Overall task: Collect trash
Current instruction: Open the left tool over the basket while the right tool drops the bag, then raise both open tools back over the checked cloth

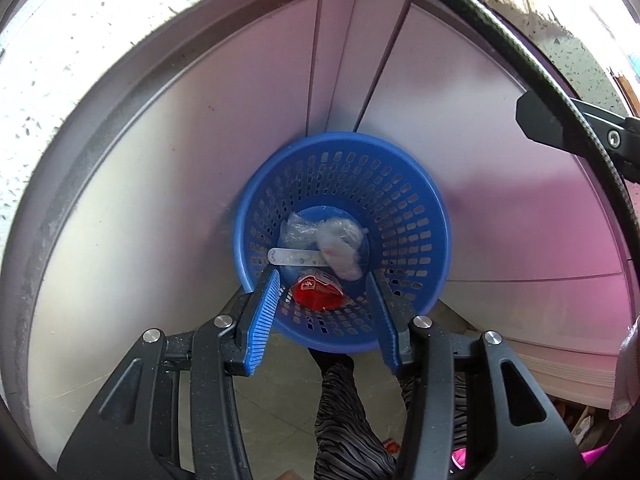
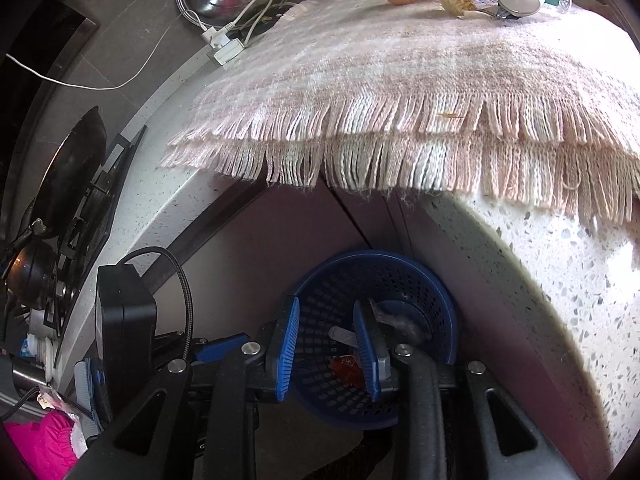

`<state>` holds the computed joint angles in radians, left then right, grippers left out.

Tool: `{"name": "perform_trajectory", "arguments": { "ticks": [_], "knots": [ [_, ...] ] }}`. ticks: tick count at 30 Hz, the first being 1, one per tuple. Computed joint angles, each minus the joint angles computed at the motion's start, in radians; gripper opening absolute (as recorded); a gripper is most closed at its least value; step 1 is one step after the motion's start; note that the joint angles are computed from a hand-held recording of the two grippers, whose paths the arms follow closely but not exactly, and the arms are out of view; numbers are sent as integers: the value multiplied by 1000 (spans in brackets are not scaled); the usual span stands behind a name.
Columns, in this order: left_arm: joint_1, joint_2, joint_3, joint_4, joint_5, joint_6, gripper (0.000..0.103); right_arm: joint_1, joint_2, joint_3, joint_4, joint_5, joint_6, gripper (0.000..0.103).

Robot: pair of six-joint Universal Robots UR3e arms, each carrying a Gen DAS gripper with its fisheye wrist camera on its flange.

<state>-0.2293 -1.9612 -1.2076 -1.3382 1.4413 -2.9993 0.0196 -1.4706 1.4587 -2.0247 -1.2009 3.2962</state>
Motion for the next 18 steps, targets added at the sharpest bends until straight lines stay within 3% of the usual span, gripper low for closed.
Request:
{"name": "perform_trajectory", "arguments": {
  "ticks": [15,18],
  "knots": [
    [35,42,184,-123,-29,17,46,-38,-28,-149,115,47,-40,34],
    [40,26,267,-155,-42,10,46,-68,-56,-175,140,57,-60,51]
  ]
}}
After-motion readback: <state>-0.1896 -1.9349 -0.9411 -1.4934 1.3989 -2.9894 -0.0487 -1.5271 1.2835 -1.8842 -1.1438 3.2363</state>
